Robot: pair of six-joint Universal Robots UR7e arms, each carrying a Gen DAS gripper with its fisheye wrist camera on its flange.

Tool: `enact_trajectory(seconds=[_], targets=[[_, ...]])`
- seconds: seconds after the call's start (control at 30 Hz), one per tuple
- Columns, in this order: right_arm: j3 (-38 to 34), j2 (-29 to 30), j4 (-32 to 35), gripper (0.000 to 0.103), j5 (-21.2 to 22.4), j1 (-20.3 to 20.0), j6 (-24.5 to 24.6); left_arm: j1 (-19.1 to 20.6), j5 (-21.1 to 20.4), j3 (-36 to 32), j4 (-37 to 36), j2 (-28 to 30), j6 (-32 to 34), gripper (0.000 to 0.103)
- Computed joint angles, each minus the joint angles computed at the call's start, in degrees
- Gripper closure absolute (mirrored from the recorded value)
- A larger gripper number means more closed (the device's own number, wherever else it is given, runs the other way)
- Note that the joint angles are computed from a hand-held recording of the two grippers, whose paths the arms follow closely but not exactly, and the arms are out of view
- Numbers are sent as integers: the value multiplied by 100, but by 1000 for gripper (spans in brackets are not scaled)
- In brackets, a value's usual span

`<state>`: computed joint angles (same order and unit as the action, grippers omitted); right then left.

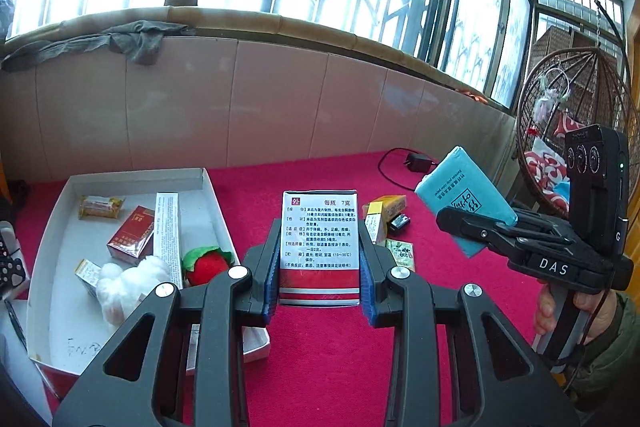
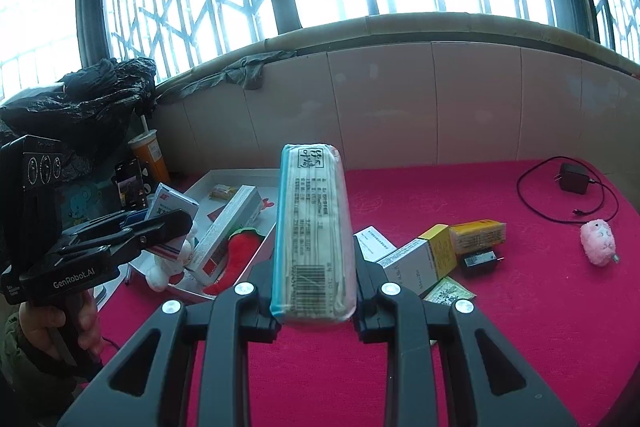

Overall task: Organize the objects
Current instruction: 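Carry both boxes over the white tray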

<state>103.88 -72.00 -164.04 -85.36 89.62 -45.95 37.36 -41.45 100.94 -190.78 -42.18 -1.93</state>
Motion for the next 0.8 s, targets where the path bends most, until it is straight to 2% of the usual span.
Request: enact_trajectory(seconds=[0.47, 0.8], targets=[[-63, 230, 97, 77, -145, 326, -24, 42, 294, 412, -615, -306, -139, 72], [-195, 547, -45, 77, -414, 572, -114, 112, 782, 718, -1380, -489, -25, 72]])
